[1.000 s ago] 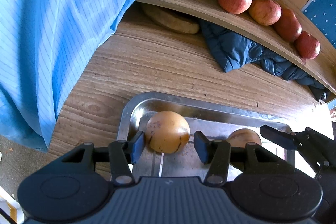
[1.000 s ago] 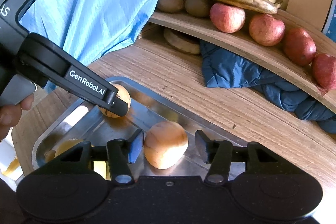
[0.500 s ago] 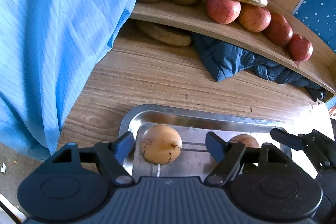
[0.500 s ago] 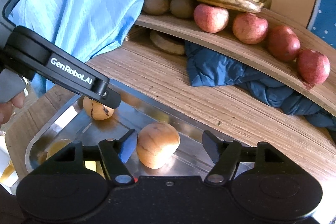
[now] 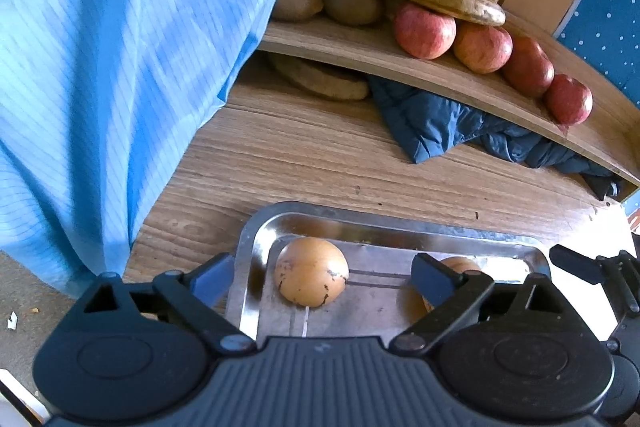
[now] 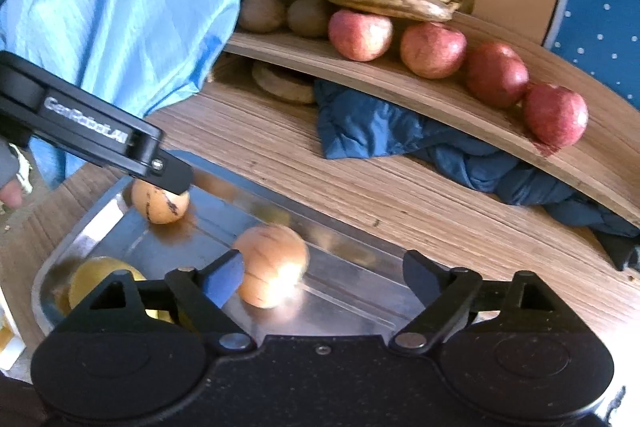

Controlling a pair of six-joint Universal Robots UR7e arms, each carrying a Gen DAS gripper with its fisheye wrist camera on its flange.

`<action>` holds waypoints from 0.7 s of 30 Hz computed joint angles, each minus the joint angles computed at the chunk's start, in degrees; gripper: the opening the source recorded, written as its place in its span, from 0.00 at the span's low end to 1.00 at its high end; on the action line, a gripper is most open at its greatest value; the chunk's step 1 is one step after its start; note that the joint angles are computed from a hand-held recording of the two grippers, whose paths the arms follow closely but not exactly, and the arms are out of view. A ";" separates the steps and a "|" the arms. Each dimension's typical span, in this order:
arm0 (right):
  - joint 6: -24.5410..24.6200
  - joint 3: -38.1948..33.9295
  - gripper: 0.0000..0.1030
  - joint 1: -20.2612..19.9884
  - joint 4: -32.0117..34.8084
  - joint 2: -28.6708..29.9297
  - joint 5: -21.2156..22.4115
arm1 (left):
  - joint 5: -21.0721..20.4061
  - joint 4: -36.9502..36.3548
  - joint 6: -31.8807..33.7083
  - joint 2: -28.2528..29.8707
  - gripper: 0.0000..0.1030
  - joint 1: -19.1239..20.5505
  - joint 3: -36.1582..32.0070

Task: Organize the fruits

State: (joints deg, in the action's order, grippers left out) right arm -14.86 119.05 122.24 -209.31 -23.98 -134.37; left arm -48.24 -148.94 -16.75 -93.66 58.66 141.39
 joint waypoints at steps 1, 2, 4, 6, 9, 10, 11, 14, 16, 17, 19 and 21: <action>0.02 0.01 0.87 0.07 -0.17 -0.02 -0.40 | 0.23 0.12 -0.29 -0.18 0.95 -0.20 0.10; -0.03 0.02 0.87 0.14 -0.40 -0.02 -0.78 | 0.50 0.20 -0.49 -0.40 0.95 -0.39 0.20; -0.23 0.09 0.87 0.28 -0.89 -0.07 -1.39 | 0.81 0.26 -0.64 -0.81 0.96 -0.61 0.34; -0.37 0.18 0.89 0.41 -1.41 -0.15 -1.69 | 1.26 0.47 -1.05 -1.34 0.96 -1.01 0.62; -0.68 0.43 0.92 0.67 -2.33 -0.33 -1.78 | 1.97 0.86 -1.63 -2.10 0.97 -1.58 1.00; -0.70 0.54 0.92 0.73 -2.62 -0.40 -1.78 | 2.32 0.96 -1.85 -2.38 0.97 -1.80 1.19; -0.73 0.63 0.93 0.79 -2.87 -0.47 -1.76 | 2.71 1.06 -2.11 -2.57 0.98 -2.04 1.34; -0.66 0.89 0.95 1.04 -3.77 -0.57 -1.93 | 4.10 1.81 -3.02 -3.52 0.99 -2.84 1.92; -0.30 1.09 0.98 1.27 -4.26 -0.65 -2.18 | 4.71 2.28 -3.45 -4.15 0.99 -3.22 2.24; -0.15 1.23 0.98 1.37 -4.56 -0.69 -2.27 | 5.00 2.50 -3.66 -4.54 0.99 -3.40 2.46; 0.15 1.45 0.99 1.58 -5.10 -0.77 -2.49 | 5.41 2.92 -4.05 -5.22 0.99 -3.73 2.83; 0.33 1.67 0.99 1.87 -5.80 -0.77 -2.90 | 5.88 3.01 -4.23 -6.02 0.99 -4.17 3.43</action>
State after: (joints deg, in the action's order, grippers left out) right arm -14.54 120.72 124.11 -215.11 -24.75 -137.27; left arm -42.36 -145.93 -20.97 -99.68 54.49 144.81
